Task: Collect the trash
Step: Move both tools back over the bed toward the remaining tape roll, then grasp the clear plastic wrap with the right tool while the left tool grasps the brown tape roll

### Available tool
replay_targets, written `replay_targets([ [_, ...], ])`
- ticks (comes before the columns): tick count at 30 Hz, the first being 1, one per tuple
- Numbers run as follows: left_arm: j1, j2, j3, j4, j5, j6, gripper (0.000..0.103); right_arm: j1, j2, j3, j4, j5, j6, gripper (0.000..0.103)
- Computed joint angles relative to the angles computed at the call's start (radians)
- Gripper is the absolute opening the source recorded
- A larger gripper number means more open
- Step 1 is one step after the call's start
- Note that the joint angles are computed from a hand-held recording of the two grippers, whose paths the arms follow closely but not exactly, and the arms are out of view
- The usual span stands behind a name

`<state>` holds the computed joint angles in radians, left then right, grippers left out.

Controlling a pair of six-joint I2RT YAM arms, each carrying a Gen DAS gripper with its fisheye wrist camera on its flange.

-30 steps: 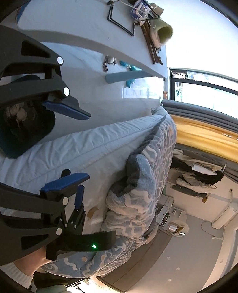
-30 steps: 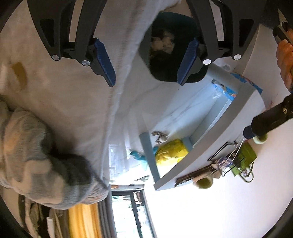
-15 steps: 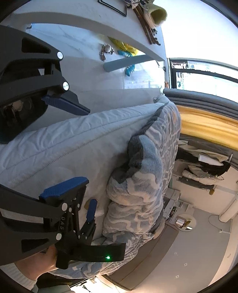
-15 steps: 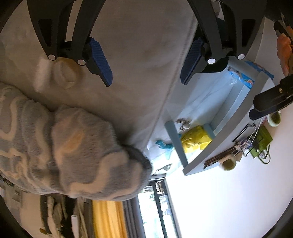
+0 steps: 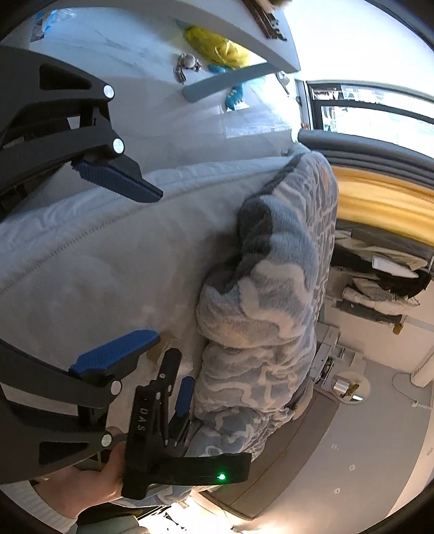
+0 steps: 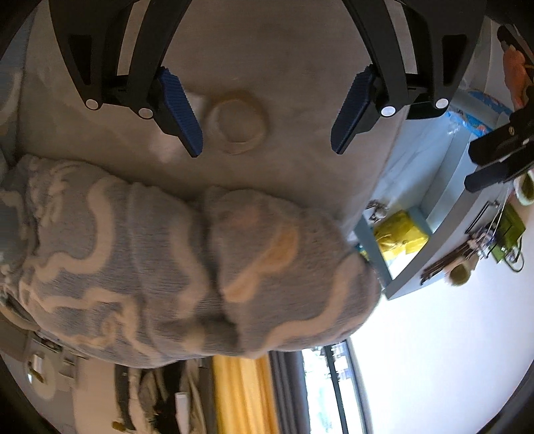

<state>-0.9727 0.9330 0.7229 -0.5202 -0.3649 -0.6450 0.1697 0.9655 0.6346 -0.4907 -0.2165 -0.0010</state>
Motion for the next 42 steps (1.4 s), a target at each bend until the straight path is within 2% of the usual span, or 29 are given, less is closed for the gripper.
replay_targets([
  [8,0.011,0.140,0.017,0.115,0.058,0.044,0.082,-0.121,0.083,0.010,0.029,-0.043,-0.036,0.080],
  [18,0.013,0.267,0.055,0.209,0.115,0.105,0.083,-0.213,0.230,0.033,0.080,-0.085,-0.051,0.080],
  [24,0.027,0.337,0.069,0.276,0.190,0.137,0.083,-0.286,0.318,0.064,0.066,-0.166,-0.056,0.080],
  [26,0.030,0.367,0.079,0.299,0.214,0.150,0.083,-0.292,0.351,0.076,0.066,-0.178,-0.061,0.067],
  [27,0.032,0.380,0.084,0.308,0.226,0.154,0.083,-0.294,0.364,0.081,0.067,-0.187,-0.059,0.066],
  [29,0.031,0.404,0.097,0.318,0.248,0.162,0.083,-0.312,0.409,0.103,0.063,-0.222,-0.062,0.057],
  [34,0.019,0.470,0.141,0.332,0.284,0.191,0.083,-0.333,0.456,0.125,0.058,-0.250,-0.064,0.041],
  [38,0.007,0.518,0.174,0.342,0.299,0.201,0.083,-0.431,0.508,0.185,0.005,-0.325,-0.141,0.039],
  [42,0.003,0.580,0.215,0.345,0.312,0.210,0.083,-0.445,0.526,0.226,-0.024,-0.329,-0.185,0.038],
])
